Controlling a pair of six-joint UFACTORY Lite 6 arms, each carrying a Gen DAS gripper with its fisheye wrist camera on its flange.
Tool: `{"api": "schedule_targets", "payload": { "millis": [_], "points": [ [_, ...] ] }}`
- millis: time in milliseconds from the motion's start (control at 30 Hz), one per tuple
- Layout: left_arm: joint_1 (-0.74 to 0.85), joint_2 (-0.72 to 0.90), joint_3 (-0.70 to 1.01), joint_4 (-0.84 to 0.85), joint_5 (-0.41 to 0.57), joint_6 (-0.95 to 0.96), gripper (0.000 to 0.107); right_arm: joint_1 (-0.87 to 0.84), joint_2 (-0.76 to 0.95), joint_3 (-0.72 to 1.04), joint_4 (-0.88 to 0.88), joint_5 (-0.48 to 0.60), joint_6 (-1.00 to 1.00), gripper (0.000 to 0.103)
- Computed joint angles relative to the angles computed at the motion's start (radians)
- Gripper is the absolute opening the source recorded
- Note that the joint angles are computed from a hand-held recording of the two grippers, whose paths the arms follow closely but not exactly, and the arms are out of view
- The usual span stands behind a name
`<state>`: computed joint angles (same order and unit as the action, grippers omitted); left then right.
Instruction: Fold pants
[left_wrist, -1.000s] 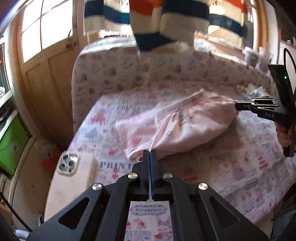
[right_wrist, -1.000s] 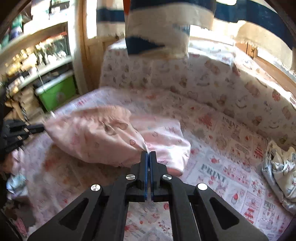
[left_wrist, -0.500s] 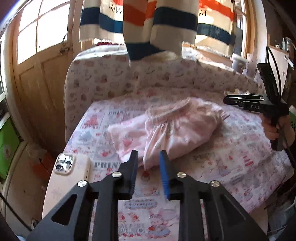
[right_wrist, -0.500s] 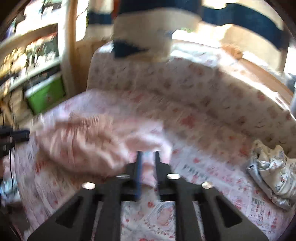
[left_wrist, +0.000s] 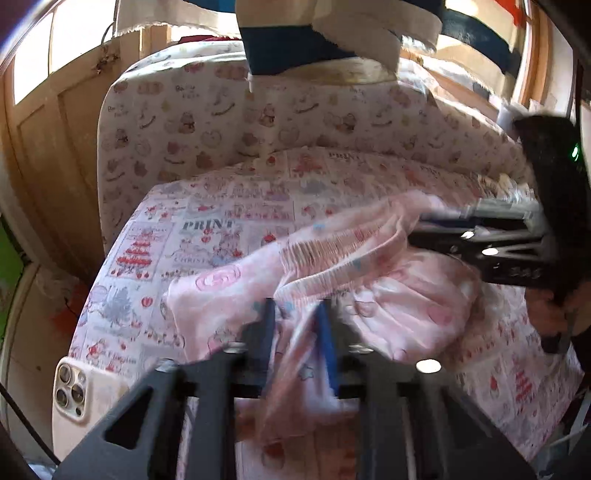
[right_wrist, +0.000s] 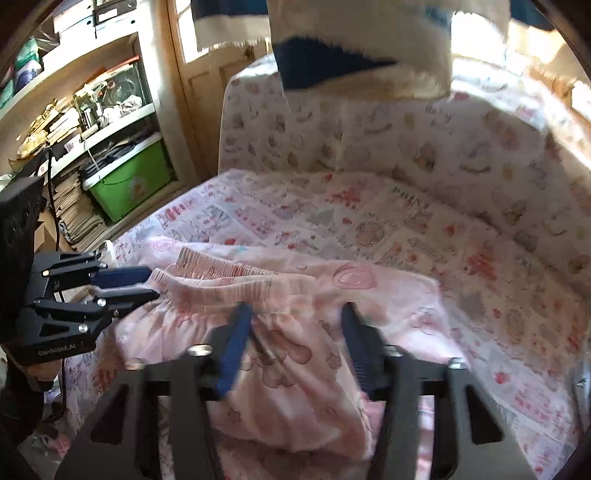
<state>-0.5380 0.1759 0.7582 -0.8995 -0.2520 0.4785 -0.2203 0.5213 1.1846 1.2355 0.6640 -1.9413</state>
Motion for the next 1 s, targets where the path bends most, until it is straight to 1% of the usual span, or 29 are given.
{"api": "schedule_targets", "payload": {
  "millis": [33, 67, 100, 167, 200, 233, 267, 300, 367, 433, 467, 500, 533, 600, 733, 800, 867, 933, 967, 1000],
  "points": [
    [-0.004, -0.008, -0.007, 0.032, -0.021, -0.034, 0.01, 0.001, 0.027, 0.028, -0.039, 0.028, 0.04, 0.005],
    [-0.014, -0.016, -0.015, 0.023, -0.045, -0.033, 0.01, -0.003, 0.029, 0.026, -0.037, 0.033, 0.039, 0.005],
    [-0.03, -0.034, -0.023, -0.016, -0.065, 0.001, 0.009, -0.009, 0.012, 0.005, 0.007, 0.03, -0.003, 0.005],
    [-0.05, -0.059, -0.035, -0.029, -0.098, 0.017, 0.009, -0.021, -0.032, -0.053, 0.132, 0.037, -0.141, 0.004],
    [-0.056, -0.059, -0.028, -0.06, -0.108, 0.052, 0.009, -0.03, -0.057, -0.076, 0.179, 0.049, -0.185, 0.004],
    [-0.063, -0.046, -0.011, -0.107, -0.114, 0.103, 0.009, -0.031, -0.064, -0.075, 0.191, 0.058, -0.189, 0.004],
    [-0.059, -0.024, 0.013, -0.149, -0.113, 0.15, 0.009, -0.026, -0.063, -0.06, 0.181, 0.055, -0.163, 0.004],
    [-0.055, 0.009, 0.043, -0.193, -0.111, 0.193, 0.009, -0.009, -0.054, -0.044, 0.175, 0.03, -0.139, 0.004],
    [-0.028, 0.077, 0.099, -0.249, -0.083, 0.246, 0.01, 0.011, -0.037, -0.019, 0.153, -0.006, -0.1, 0.004],
    [0.004, 0.142, 0.145, -0.27, -0.038, 0.259, 0.01, 0.057, 0.016, 0.017, 0.145, -0.093, -0.081, 0.004],
    [0.014, 0.155, 0.15, -0.254, -0.022, 0.237, 0.011, 0.066, 0.045, 0.036, 0.132, -0.108, -0.064, 0.005],
    [0.014, 0.151, 0.142, -0.233, -0.022, 0.211, 0.011, 0.064, 0.06, 0.044, 0.131, -0.106, -0.062, 0.005],
    [0.006, 0.147, 0.136, -0.249, -0.034, 0.228, 0.012, 0.063, 0.064, 0.039, 0.154, -0.106, -0.089, 0.005],
    [-0.011, 0.152, 0.137, -0.327, -0.046, 0.306, 0.012, 0.053, 0.06, 0.025, 0.182, -0.101, -0.136, 0.004],
    [-0.022, 0.166, 0.151, -0.397, -0.054, 0.37, 0.013, 0.05, 0.081, 0.052, 0.111, -0.105, -0.062, 0.005],
    [-0.035, 0.146, 0.136, -0.417, -0.076, 0.364, 0.021, 0.044, 0.099, 0.096, 0.025, -0.082, 0.05, 0.005],
    [-0.081, 0.115, 0.107, -0.485, -0.166, 0.394, 0.046, 0.022, 0.107, 0.125, -0.028, -0.036, 0.138, 0.005],
    [-0.143, 0.049, 0.042, -0.482, -0.267, 0.36, 0.048, -0.01, 0.071, 0.089, 0.014, -0.002, 0.113, 0.01],
    [-0.169, 0.012, 0.012, -0.491, -0.304, 0.356, 0.048, -0.032, 0.03, 0.039, 0.074, 0.005, 0.054, 0.016],
    [-0.202, -0.025, -0.017, -0.507, -0.346, 0.354, 0.048, -0.058, -0.02, -0.021, 0.141, 0.019, -0.019, 0.027]
  ]
}}
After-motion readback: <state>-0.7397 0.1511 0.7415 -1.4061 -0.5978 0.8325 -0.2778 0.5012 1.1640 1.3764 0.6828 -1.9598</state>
